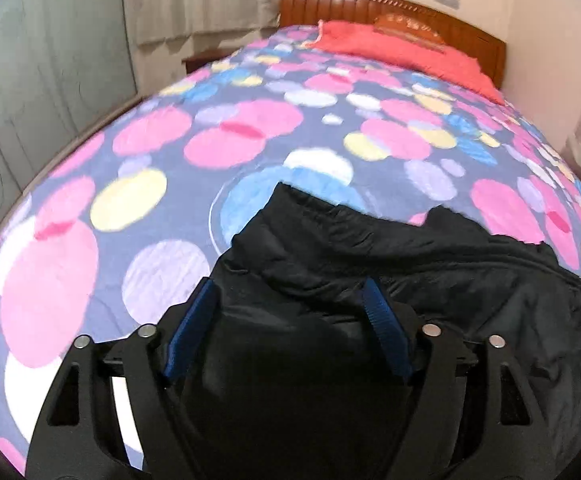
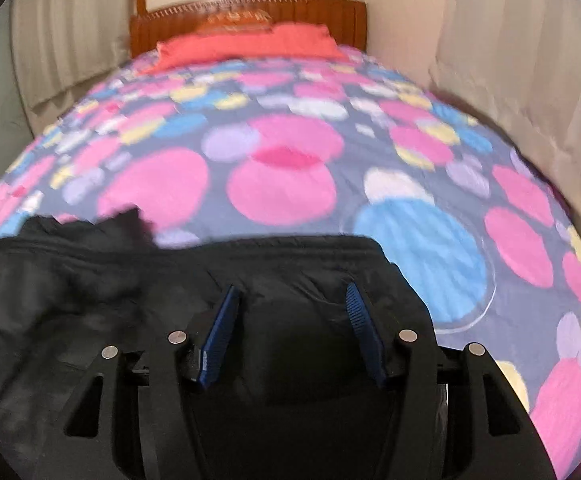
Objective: Fold large clothes
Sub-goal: 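Lift the hem with both grippers and fold it toward the collar, then lower the folded hem onto the jacket and open both grippers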
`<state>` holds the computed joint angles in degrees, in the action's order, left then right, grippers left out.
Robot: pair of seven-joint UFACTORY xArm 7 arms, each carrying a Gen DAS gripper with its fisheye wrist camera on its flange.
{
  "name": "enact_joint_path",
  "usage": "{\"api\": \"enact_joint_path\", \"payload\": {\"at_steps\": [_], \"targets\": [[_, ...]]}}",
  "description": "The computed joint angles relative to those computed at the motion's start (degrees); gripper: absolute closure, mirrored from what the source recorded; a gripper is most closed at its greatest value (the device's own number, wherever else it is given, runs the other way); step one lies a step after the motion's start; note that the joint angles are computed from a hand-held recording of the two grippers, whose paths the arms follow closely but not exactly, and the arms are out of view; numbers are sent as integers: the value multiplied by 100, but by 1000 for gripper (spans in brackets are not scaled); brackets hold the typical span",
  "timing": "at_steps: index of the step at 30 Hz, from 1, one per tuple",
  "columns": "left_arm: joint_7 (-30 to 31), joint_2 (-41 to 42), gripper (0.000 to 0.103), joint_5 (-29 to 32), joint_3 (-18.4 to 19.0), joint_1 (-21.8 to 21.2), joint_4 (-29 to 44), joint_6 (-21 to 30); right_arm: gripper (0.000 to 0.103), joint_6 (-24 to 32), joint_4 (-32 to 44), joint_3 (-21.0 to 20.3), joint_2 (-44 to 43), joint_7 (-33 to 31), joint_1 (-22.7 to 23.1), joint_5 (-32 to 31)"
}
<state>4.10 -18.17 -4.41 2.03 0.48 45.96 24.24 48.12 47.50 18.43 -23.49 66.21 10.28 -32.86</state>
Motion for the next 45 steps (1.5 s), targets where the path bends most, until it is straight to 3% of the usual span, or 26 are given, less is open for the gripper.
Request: {"api": "enact_joint_path", "payload": {"at_steps": [4,12,16,19,21,23,30,37,41,45], "targets": [[-382,324,23,789,-294,291,-57,-118,44,-284,-311,-19,109,190,-36,-23],[-179,569,17,242,-19,71,-179,-448,40,-848,-715,-65,-22,608,-122,-166],[-304,604,16,372,-110,149,-128,-407,40,-736,-629,57,58,710,-203,-307],[-277,530,17,370,-85,134,24,-65,38,-658,-585,-64,-30,534,-98,-127],[-29,341,17,54,81,65,116,399,38,-528,-627,-189,-278,302,32,250],[231,95,17,-289,253,27,36,552,37,-429,-738,-189,-621,203,92,508],[555,-1333,17,-1036,805,287,-727,1176,30,567,-1385,95,-2541,66,309,1374],[607,-2925,17,-1633,1564,683,-1722,2239,29,1420,-2312,452,-4518,550,919,2584],[564,-3521,17,-2064,1969,922,-2167,2773,29,1383,-2748,621,-4988,964,1226,3144],[699,-3749,11,-2247,1824,925,-2434,2557,26,928,-3190,696,-5377,1554,1316,3445]]}}
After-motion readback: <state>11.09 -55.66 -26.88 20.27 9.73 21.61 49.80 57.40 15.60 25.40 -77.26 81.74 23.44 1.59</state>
